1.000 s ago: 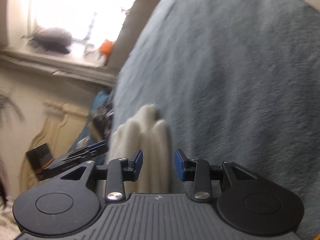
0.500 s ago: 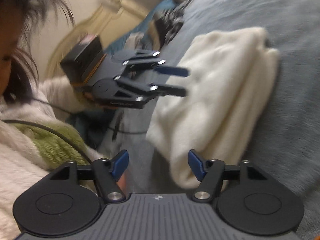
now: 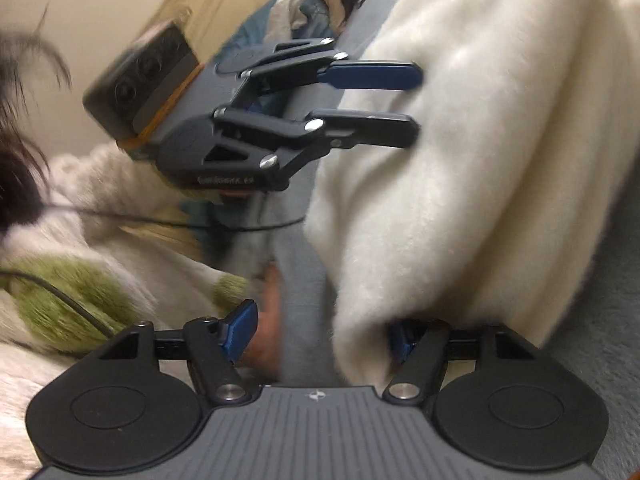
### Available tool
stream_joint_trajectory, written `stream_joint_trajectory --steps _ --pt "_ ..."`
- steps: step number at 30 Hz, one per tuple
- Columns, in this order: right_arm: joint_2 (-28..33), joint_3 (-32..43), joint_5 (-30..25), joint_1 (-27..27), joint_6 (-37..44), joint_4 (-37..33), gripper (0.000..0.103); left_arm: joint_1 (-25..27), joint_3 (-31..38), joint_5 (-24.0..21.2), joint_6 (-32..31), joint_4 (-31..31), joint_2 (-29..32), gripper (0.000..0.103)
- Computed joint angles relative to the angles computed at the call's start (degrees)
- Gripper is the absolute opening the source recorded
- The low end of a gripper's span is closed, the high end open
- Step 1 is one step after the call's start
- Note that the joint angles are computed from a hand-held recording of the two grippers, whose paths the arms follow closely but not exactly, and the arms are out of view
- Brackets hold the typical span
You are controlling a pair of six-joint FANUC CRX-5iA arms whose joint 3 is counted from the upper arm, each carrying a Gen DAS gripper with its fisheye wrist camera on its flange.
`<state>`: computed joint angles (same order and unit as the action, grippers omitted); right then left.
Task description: Fold clothes
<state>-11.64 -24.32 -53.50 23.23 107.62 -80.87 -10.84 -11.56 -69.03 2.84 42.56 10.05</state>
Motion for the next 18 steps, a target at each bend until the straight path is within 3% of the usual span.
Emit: stream_joint_trajectory --steps 2,4,6,9,12,16,18 --pt "2.7 -4.0 -10.5 -8.9 11.5 -13.2 0.066 0.0 0.3 -0.2 0.2 0.0 0.3 0.036" --pt "4.1 -7.3 -17.0 -13.9 17.7 -19.8 0.065 0.0 0.5 -0.3 0.5 -0.2 0.4 0.036" --pt "3.1 -9.0 -16.0 -14.5 18.0 -20.3 0.064 -0.1 0.7 -0.3 1.0 -0.6 0.5 0.036" --pt "-0.6 -11.1 -8.9 -12.8 13.6 -18.5 0.064 -0.2 0.8 -0.1 0.9 -0.9 0.4 0.036" --pt "-3.5 -12.7 -6.1 -12.2 11.6 -18.4 0.064 -0.2 0.8 0.0 1.1 -1.0 0.4 0.037" --pt "-3.6 -12.4 -9.6 -12.3 15.3 -19.6 0.062 -0.2 0.7 0.1 0.9 -1.0 0.3 0.037" --pt "-8.6 -12.5 -3.3 -9.8 9.8 -15.1 0.062 -0.2 0.6 0.2 0.8 -1.0 0.2 0.037"
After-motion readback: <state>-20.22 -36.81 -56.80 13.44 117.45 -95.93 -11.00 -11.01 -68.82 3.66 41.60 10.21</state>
